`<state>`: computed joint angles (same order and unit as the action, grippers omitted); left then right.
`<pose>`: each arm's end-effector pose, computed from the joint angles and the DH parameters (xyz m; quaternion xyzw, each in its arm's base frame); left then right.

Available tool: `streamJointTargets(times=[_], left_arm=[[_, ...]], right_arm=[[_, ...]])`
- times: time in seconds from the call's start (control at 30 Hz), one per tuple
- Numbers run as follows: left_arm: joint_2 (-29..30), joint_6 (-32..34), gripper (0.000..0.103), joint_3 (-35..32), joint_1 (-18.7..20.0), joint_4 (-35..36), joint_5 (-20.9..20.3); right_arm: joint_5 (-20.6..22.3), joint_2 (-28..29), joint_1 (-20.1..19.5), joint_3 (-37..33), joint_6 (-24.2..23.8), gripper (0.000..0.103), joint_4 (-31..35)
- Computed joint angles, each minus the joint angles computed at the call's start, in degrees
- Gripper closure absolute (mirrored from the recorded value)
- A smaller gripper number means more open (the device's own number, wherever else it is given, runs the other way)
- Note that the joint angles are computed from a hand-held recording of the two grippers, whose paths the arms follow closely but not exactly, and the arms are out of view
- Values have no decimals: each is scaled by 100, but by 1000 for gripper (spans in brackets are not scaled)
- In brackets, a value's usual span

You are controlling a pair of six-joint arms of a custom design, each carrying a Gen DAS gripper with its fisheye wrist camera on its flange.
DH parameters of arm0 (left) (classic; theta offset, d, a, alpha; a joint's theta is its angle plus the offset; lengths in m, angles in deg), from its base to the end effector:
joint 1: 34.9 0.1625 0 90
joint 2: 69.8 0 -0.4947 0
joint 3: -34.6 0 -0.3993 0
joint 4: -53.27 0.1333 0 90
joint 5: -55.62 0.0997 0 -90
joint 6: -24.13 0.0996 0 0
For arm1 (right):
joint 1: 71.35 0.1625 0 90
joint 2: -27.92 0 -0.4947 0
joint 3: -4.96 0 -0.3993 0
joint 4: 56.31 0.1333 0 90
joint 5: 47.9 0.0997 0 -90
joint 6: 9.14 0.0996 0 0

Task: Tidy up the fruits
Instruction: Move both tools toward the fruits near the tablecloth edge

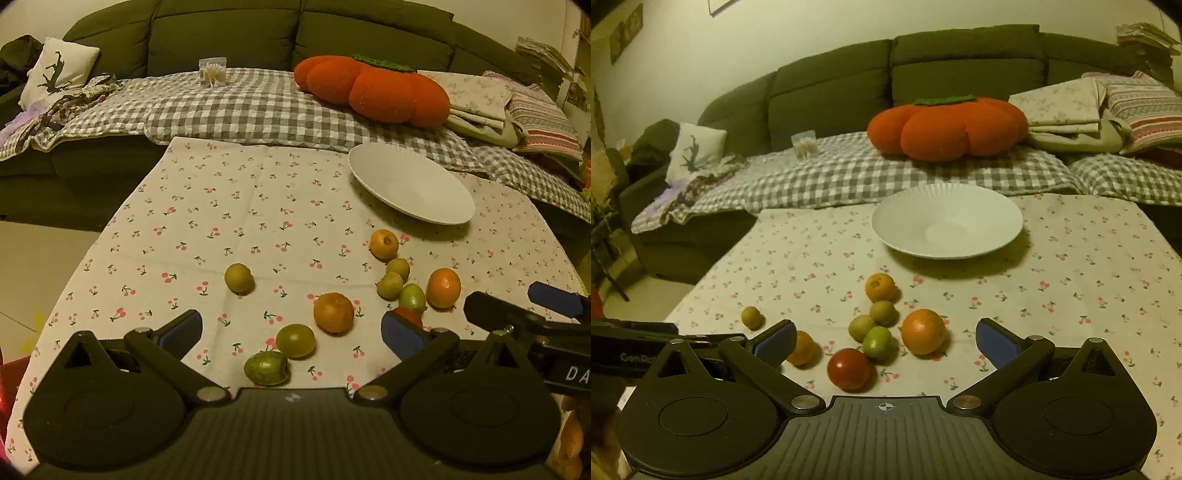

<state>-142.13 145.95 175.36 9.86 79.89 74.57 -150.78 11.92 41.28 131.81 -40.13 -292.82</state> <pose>0.0219 -0.2987 0.2391 -0.0662 0.8108 -0.4334 0.3878 0.2838 -0.3920 -0.0951 0.3960 -0.8598 0.2957 0.1287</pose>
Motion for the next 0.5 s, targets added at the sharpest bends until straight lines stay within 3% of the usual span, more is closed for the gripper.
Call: streamJointTargets(times=[0.5], left_arm=[[-127, 258, 1, 11, 27, -147, 148]], right_arm=[[-109, 69, 19, -11, 26, 0, -111]])
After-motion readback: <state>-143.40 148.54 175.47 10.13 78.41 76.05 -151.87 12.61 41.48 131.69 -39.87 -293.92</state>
